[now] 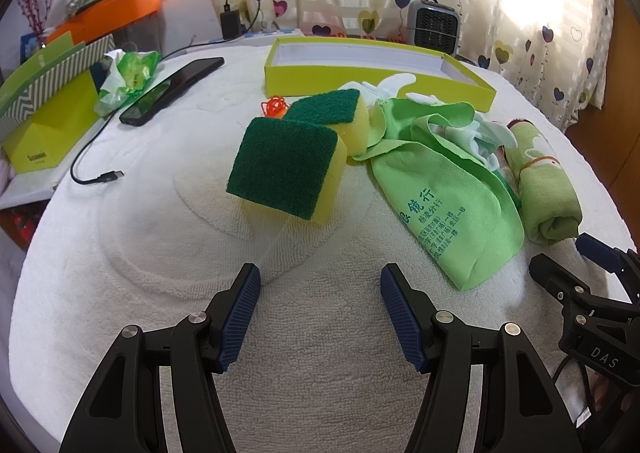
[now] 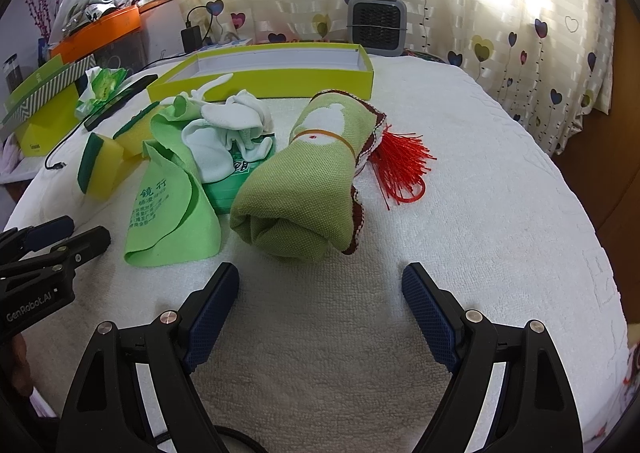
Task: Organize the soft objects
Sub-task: 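Grasp the green-yellow sponge with the left tool while the right tool grasps the rolled green towel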
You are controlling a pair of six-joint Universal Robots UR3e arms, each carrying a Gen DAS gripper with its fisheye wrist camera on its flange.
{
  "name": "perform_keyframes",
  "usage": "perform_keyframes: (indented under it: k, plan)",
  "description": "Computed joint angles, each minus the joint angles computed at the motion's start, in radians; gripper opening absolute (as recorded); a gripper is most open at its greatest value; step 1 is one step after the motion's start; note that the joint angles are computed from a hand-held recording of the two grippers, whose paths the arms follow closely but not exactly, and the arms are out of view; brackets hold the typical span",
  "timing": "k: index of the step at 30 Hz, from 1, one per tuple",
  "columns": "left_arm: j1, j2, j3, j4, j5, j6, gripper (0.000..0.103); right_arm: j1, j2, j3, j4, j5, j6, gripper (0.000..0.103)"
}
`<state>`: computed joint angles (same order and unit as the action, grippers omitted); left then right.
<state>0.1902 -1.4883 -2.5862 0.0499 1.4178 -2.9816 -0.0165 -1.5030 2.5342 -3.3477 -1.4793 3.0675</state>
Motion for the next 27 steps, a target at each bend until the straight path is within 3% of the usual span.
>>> perform_keyframes:
  k: [9, 16, 20, 27]
  plan:
    - [0.161, 0.147, -0.020, -0.192, -0.180, 0.090, 0.062, -0.071, -0.113, 0.051, 0.040, 0.095, -0.037, 0.084]
    - [0.257, 0.257, -0.003, -0.311, -0.279, 0.145, 0.062, -0.208, -0.290, 0.084, 0.154, 0.284, -0.071, 0.084]
    - [0.285, 0.214, 0.076, -0.393, -0.349, 0.168, 0.062, -0.203, -0.223, 0.001, 0.174, 0.285, -0.033, 0.084]
    - [0.232, 0.078, 0.166, -0.335, -0.308, 0.140, 0.062, -0.161, -0.107, -0.094, 0.167, 0.270, -0.019, 0.084]
